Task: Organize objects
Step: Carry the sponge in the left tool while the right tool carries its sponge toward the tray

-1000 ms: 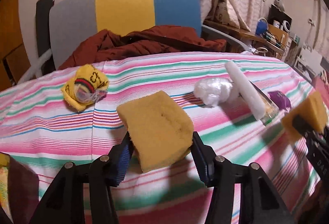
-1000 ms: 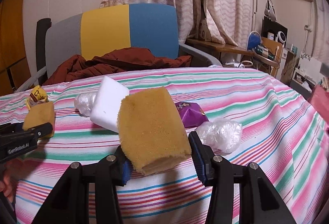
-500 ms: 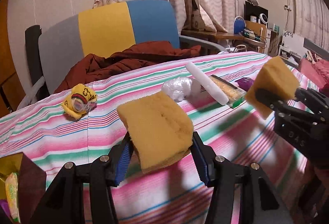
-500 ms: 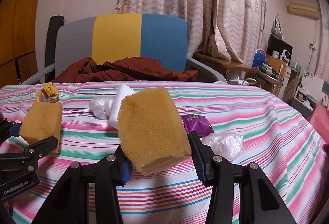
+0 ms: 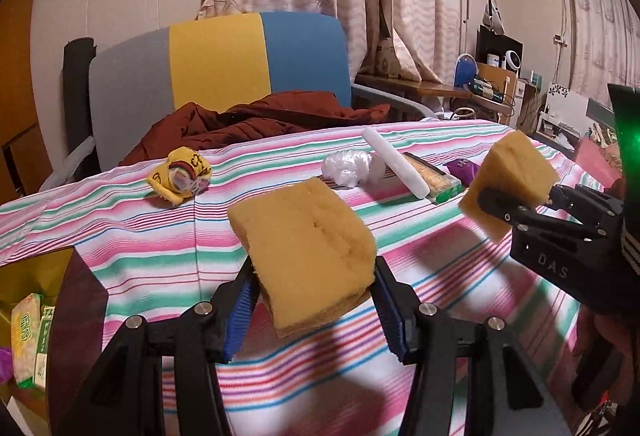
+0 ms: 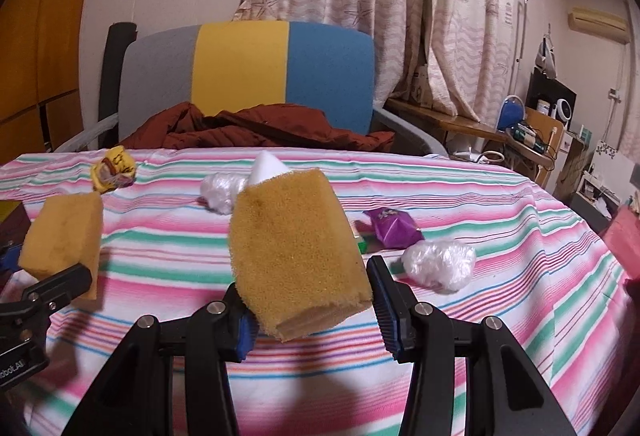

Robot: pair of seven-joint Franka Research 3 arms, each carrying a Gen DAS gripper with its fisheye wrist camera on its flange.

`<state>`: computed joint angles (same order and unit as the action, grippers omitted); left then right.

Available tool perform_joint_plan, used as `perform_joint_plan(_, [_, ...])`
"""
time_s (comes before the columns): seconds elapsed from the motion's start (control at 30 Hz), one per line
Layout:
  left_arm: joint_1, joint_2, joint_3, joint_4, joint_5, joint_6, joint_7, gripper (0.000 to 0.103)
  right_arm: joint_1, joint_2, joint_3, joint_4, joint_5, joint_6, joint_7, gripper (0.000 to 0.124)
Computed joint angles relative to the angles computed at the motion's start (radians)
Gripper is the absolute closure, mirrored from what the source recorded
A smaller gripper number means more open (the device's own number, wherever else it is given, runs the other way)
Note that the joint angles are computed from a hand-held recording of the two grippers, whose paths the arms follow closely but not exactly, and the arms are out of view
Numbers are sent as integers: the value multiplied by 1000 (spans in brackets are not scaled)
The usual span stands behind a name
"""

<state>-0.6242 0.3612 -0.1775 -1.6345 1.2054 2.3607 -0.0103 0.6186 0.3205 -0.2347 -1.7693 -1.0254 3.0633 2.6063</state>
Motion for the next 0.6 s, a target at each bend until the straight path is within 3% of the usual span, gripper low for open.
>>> perform_joint_plan(0.27, [13,-73,-17,-86,21,31,-57,48,-52,-88,107,-128,255,14,-147,75])
perform_joint_plan(0.6, [57,-261,-95,-281,101,117,-226,48,-126,-139,296,-230,709,47,-503,75])
